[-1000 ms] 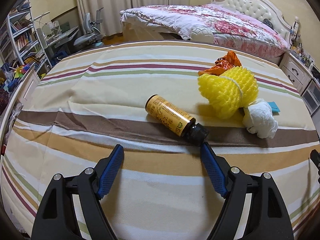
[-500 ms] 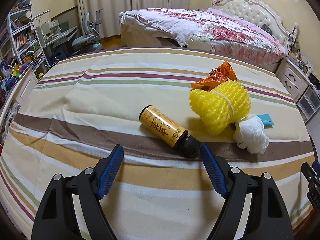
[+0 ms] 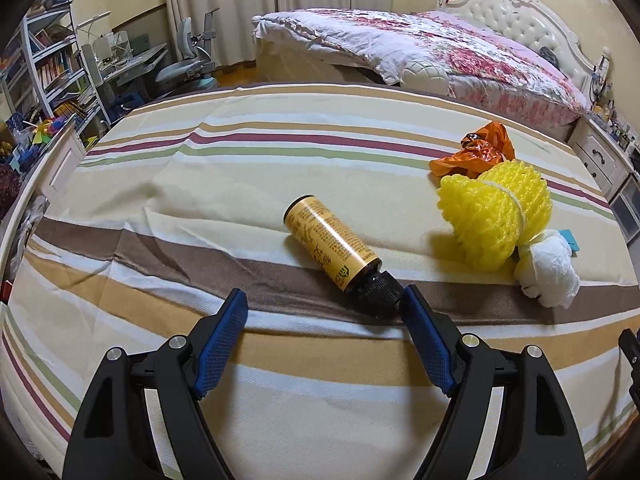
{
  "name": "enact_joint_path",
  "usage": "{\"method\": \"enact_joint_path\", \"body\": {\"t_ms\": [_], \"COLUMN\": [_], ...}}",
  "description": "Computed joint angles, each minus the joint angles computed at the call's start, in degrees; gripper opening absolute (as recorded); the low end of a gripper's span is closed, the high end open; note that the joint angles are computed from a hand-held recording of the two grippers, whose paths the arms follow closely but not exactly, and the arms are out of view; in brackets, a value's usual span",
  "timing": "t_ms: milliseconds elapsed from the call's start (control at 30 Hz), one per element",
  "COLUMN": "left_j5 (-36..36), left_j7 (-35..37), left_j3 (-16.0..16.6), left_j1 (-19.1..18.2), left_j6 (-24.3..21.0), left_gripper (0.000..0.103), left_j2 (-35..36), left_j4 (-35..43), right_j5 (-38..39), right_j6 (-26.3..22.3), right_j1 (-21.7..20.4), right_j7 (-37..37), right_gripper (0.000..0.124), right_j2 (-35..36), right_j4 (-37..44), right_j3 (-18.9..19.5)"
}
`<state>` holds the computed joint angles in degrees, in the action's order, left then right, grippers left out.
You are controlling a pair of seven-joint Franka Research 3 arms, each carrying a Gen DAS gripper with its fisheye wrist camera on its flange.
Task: Collect trash
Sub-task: 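Close the left tool around the gold bottle with black cap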
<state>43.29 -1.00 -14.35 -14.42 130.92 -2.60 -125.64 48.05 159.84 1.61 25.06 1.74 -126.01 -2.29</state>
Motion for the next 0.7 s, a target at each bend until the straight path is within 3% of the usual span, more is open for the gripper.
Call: {"method": "enact_joint_path", "body": {"t_ms": [233,500,700], "left_j5": [-1.1,2.1,2.4], "left_j7": [0.2,-0.9,1.1], "left_j3": [0.4,1.1,1.3], "left_j1": [0.7,1.3,1.7], "left_j6": [2.0,-0.6,0.9], "left_gripper": [0.077,0.076,0.044], "left_j2": [-0.9,1.2,0.7], "left_j4": [-0.6,1.8,0.7], "right_j5": [-0.6,-1.1,-1.5], "right_j6": [0.6,0.7,0.6], "right_j1": [0.2,0.3,0.2], "right_j7": [0.3,0.6,0.7], "right_gripper": [0.065,0.065,0.065], "right_j2": [-0.3,-0.3,-0.3], "right_j4": [-0.5,-0.5,-0.5], "right_j3": [0.1,0.0,0.0]}}
